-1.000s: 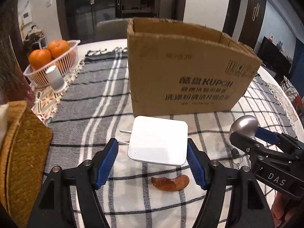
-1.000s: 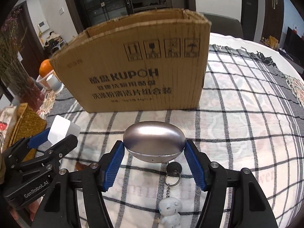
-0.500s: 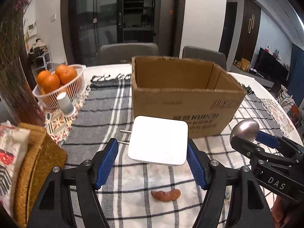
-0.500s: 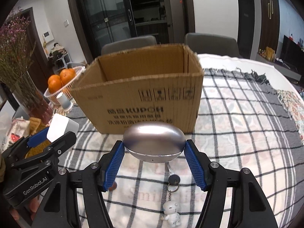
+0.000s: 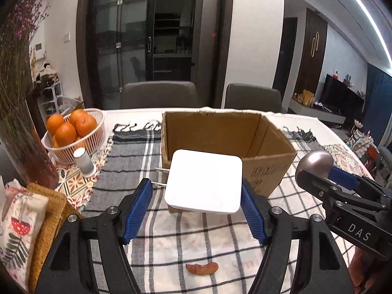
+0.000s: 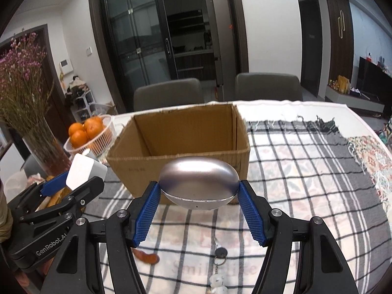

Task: Organize rigid objects
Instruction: 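Carry the white plug with the left tool while the right tool carries the silver egg into the box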

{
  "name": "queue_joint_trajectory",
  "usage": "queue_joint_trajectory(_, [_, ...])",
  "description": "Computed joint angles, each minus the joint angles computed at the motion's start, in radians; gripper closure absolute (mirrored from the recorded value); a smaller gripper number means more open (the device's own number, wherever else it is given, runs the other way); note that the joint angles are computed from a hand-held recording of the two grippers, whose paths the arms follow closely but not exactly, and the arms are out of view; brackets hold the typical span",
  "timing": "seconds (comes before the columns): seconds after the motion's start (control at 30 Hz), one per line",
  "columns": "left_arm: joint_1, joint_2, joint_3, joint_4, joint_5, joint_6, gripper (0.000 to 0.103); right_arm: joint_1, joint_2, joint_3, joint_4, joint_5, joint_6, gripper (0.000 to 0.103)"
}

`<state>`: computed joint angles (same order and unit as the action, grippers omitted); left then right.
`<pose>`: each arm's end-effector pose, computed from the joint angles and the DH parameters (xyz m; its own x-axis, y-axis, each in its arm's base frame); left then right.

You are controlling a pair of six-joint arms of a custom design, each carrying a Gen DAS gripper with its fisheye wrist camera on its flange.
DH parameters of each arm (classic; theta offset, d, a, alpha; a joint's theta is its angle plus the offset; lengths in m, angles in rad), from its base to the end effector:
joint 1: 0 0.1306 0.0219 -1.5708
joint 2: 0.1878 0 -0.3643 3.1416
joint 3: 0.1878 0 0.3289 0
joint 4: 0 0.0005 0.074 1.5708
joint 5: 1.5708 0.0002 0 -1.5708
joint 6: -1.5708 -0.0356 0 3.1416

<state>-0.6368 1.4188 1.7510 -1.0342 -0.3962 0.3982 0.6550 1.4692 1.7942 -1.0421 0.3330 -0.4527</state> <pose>0.3514 -0.2434 0.5328 -0.5994 -0.0016 -0.8004 0.0860 0.9941 -0.0664 0.3611 0.2620 0.5277 -0.6350 0.0335 -0.7718 -0.1140 0.9841 0.1365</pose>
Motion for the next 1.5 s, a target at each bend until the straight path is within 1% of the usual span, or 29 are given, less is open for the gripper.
queue_joint_trajectory(0.23, [0.005,0.029,0.08,-0.004,-0.009,-0.029,0.032,-0.011,0.014,0.057,0.01,0.014,0.02,0.037])
queue_joint_trajectory(0.5, [0.028,0.087,0.184,-0.03,0.024,-0.044,0.032,-0.033,0.049,0.134,0.011,-0.001,0.047,0.037])
queue_joint_trajectory(0.63, [0.043,0.126,0.241,-0.056,0.046,-0.051,0.032,-0.056,0.088,0.194,-0.01,-0.035,0.056,0.037])
queue_joint_trajectory(0.9, [0.074,0.225,0.375,-0.133,0.096,-0.064,0.032,-0.097,0.174,0.308,-0.069,-0.088,0.083,0.037])
queue_joint_trajectory(1.03, [0.096,0.272,0.439,-0.17,0.121,-0.067,0.032,-0.118,0.233,0.394,-0.121,-0.107,0.095,0.037])
queue_joint_trajectory(1.17, [0.119,0.344,0.548,-0.237,0.148,-0.075,0.032,-0.128,0.302,0.504,-0.184,-0.119,0.11,0.037])
queue_joint_trajectory(1.27, [0.132,0.395,0.627,-0.29,0.162,-0.08,0.032,-0.139,0.366,0.61,-0.252,-0.134,0.117,0.037])
queue_joint_trajectory(1.3, [0.137,0.41,0.649,-0.307,0.17,-0.083,0.032,-0.144,0.399,0.664,-0.288,-0.145,0.121,0.037])
queue_joint_trajectory(1.37, [0.144,0.446,0.705,-0.345,0.177,-0.091,0.032,-0.15,0.429,0.712,-0.322,-0.16,0.118,0.037])
queue_joint_trajectory(1.47, [0.156,0.504,0.798,-0.416,0.194,-0.094,0.032,-0.161,0.5,0.828,-0.4,-0.182,0.128,0.037])
queue_joint_trajectory(1.5, [0.159,0.526,0.832,-0.442,0.195,-0.091,0.032,-0.163,0.533,0.885,-0.438,-0.186,0.134,0.037])
